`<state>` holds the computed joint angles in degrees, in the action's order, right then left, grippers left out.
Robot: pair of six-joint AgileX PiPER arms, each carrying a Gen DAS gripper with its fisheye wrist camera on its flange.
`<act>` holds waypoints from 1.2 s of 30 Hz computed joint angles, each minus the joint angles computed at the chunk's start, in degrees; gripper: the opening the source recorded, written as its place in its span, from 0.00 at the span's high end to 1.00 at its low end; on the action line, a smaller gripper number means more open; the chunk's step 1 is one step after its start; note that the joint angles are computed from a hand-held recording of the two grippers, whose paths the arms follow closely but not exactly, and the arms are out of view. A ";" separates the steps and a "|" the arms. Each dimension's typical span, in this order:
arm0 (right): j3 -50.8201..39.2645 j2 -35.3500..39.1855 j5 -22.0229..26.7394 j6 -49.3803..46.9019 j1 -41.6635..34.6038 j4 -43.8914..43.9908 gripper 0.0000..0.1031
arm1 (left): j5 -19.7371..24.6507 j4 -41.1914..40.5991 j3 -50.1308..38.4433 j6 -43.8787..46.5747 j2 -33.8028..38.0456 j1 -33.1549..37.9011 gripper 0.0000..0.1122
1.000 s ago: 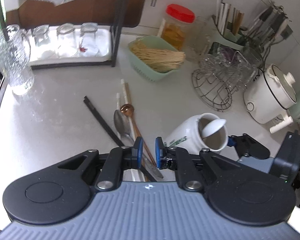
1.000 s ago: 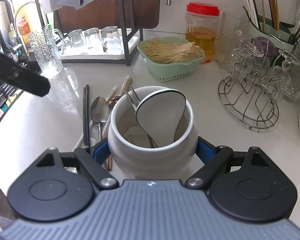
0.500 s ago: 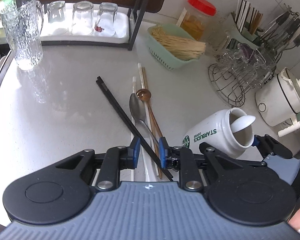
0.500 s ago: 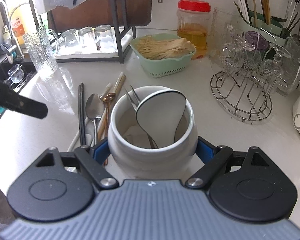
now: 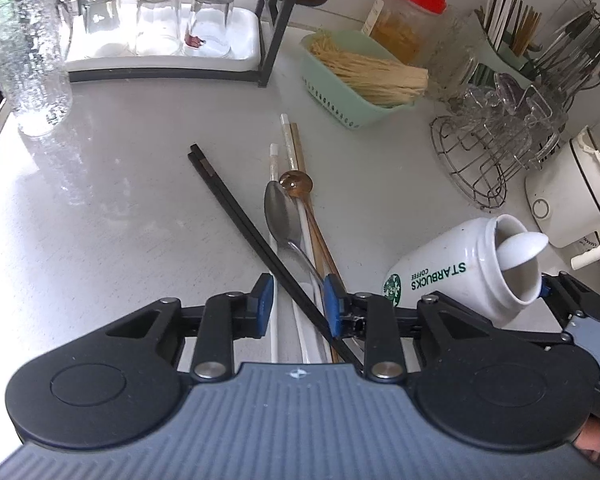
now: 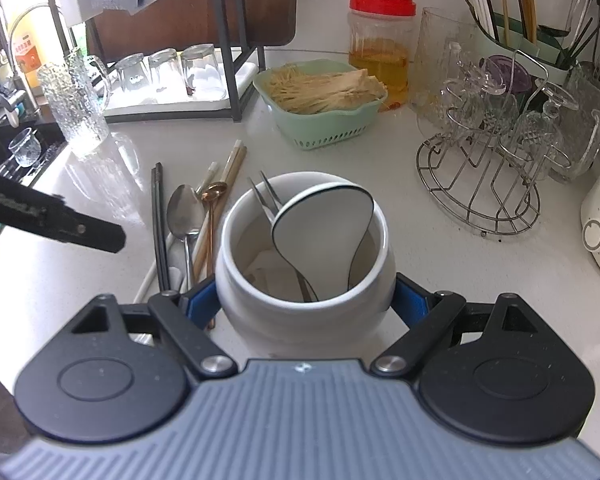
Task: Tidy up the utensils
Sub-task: 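Lower the left tool onto the silver spoon and close on it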
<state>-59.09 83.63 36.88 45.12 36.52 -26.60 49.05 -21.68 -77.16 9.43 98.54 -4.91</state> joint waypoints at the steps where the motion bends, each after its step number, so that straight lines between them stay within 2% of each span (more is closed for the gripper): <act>1: -0.12 0.08 0.10 -0.06 0.00 0.07 0.12 | 0.08 -0.11 -0.57 0.22 0.66 -0.16 0.72; 25: -4.30 2.13 4.57 -3.16 -0.56 3.91 0.12 | 1.92 0.18 -14.21 4.67 16.37 0.10 0.72; 36: -5.56 2.69 5.82 -4.89 -1.02 5.50 0.12 | -1.55 4.31 -16.41 8.43 17.84 -2.19 0.72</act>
